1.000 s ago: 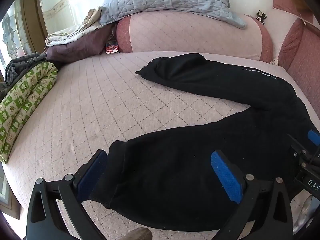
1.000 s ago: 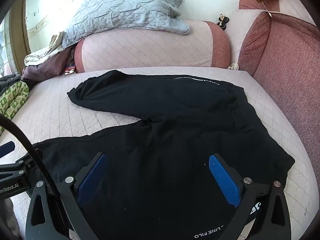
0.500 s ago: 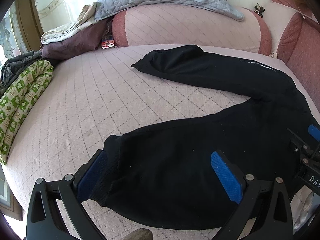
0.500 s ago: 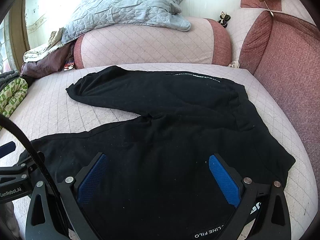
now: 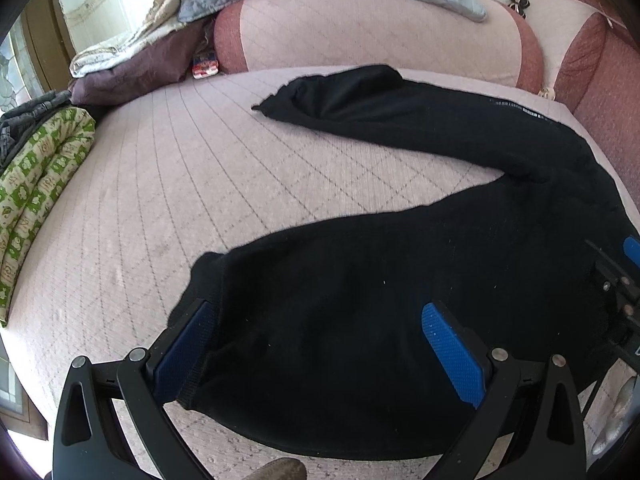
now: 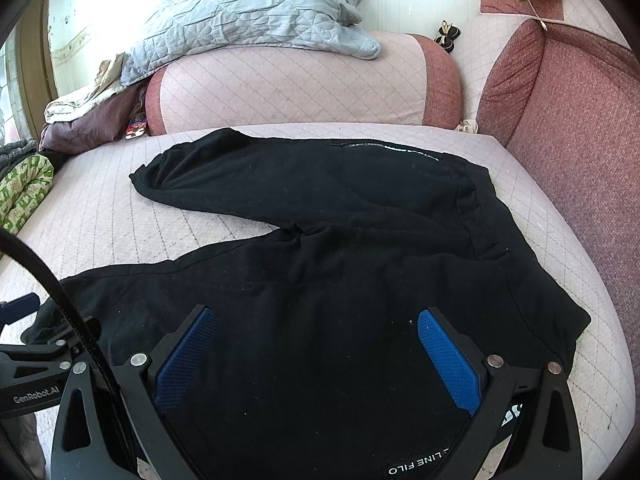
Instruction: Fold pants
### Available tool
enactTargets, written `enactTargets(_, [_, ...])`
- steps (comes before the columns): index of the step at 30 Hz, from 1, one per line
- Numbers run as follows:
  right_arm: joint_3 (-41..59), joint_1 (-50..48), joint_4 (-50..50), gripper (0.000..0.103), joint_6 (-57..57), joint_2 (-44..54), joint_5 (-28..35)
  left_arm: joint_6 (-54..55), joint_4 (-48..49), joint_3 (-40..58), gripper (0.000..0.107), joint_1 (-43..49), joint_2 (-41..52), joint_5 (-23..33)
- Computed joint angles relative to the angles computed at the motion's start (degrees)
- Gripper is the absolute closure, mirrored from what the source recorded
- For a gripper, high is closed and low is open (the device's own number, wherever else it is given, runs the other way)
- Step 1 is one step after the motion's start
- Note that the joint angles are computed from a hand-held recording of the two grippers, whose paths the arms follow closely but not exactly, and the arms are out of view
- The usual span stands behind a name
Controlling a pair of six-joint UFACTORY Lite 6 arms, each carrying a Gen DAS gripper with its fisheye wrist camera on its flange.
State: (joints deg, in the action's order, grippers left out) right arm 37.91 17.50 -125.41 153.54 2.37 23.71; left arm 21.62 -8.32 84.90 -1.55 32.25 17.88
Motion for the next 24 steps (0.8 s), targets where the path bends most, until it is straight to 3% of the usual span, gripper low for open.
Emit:
enactTargets(6, [0.12, -0.19, -0.29, 0.0, 0.14, 0.2, -0.27, -4.72, 5.58, 4.05, 0.004, -1.42, 4.62, 4.4])
enactTargets(12, [0.05, -0.04, 0.27, 0.0, -0.59, 0.25, 0.14, -7.45, 8.89, 1.05, 0.004, -2.25, 3.23, 2.45])
enactTargets(18, [0.0, -0.78, 0.4, 0.0, -0.89, 0.05, -0.06, 6.1, -6.02, -0.69, 0.004, 0.69, 2.54, 3.25])
enactTargets(21, [-0.66, -0.9, 2.24, 0.0, -2.68, -1.07, 0.12, 8.22, -5.2, -1.54, 0.004, 0.53, 1.48, 4.35])
enactTargets(23, [-2.16, -1.09, 4.22, 0.0, -4.55, -3.05, 0.71, 12.99, -9.57, -0.94, 0.012, 1.71, 0.75, 7.51])
enactTargets(24, [-3.03, -1.43, 4.69, 0.0, -4.99, -4.21, 0.84, 16.89, -13.38, -0.82, 0.031, 2.68, 0.01, 9.02])
